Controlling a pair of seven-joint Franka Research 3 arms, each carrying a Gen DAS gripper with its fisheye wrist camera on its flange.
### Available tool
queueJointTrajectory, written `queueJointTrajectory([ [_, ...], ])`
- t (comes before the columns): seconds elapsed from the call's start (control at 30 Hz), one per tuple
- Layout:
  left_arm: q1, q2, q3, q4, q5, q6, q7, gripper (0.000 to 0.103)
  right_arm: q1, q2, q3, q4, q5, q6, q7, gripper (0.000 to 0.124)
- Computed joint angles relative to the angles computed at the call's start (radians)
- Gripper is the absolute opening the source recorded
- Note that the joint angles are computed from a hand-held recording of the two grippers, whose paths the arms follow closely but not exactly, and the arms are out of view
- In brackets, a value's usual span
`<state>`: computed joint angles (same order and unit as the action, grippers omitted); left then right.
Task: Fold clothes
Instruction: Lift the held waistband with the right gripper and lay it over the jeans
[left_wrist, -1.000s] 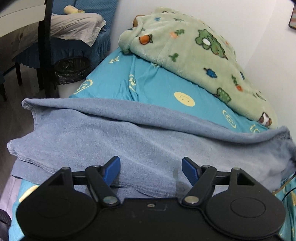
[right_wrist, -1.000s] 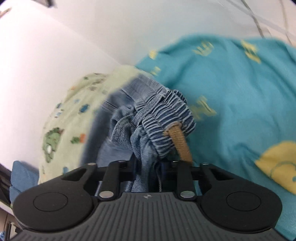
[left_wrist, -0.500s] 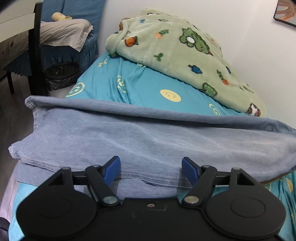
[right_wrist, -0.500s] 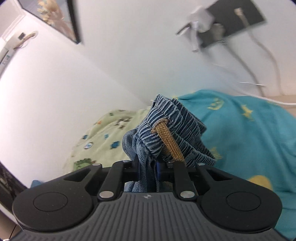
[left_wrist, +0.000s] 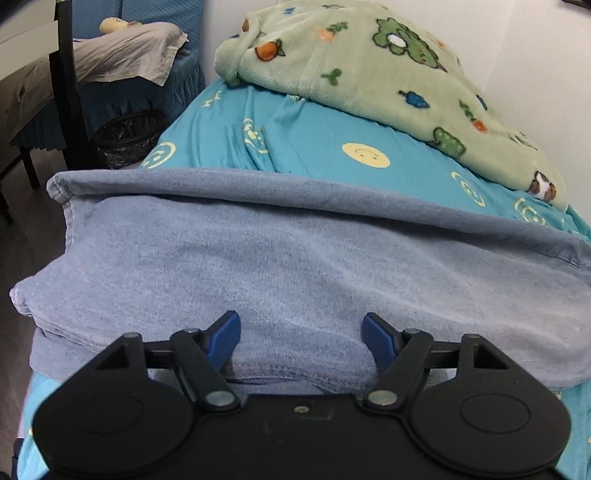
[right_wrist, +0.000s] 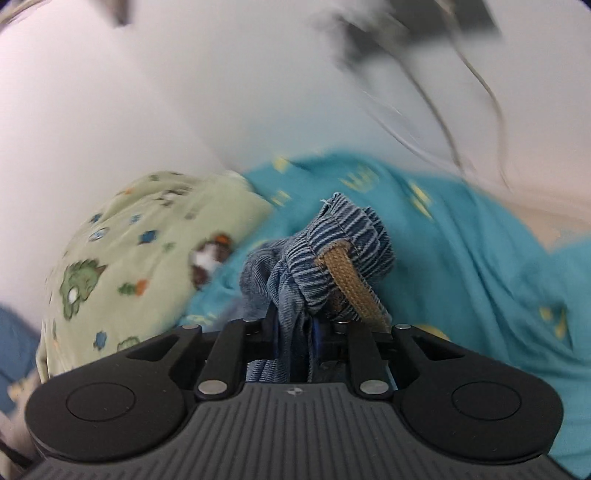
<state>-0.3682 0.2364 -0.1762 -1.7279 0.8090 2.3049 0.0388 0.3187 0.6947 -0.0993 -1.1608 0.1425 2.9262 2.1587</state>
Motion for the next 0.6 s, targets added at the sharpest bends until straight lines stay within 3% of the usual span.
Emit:
queueJointTrajectory([
  [0.13, 0.007, -0.016, 0.002, -0.015, -0.003, 0.029, -0.023, 0.071, 0.1, 0.001, -0.065, 0.033, -0.106, 0.088, -0.04, 0.017],
  [0.27, 0.009, -0.036, 0.0, -0.024, 0.011, 0.035, -0.035, 0.071, 0.142, 0.029, -0.005, 0.089, -0.157, 0.172, -0.214, 0.016],
  [0.37, 0.015, -0.063, -0.001, -0.042, 0.031, 0.046, -0.06, 0.071, 0.141, 0.008, 0.123, 0.031, -0.179, 0.241, -0.385, 0.015],
  [0.47, 0.027, -0.092, -0.004, -0.068, 0.052, 0.06, -0.09, 0.071, 0.092, 0.007, 0.313, -0.045, -0.232, 0.259, -0.591, 0.015],
  [0.53, 0.037, -0.106, -0.007, -0.088, 0.058, 0.078, -0.104, 0.071, 0.044, 0.007, 0.432, -0.112, -0.269, 0.214, -0.731, 0.015],
  [0.6, 0.047, -0.113, -0.011, -0.104, 0.056, 0.102, -0.115, 0.071, 0.031, 0.015, 0.486, -0.153, -0.294, 0.145, -0.844, 0.015],
])
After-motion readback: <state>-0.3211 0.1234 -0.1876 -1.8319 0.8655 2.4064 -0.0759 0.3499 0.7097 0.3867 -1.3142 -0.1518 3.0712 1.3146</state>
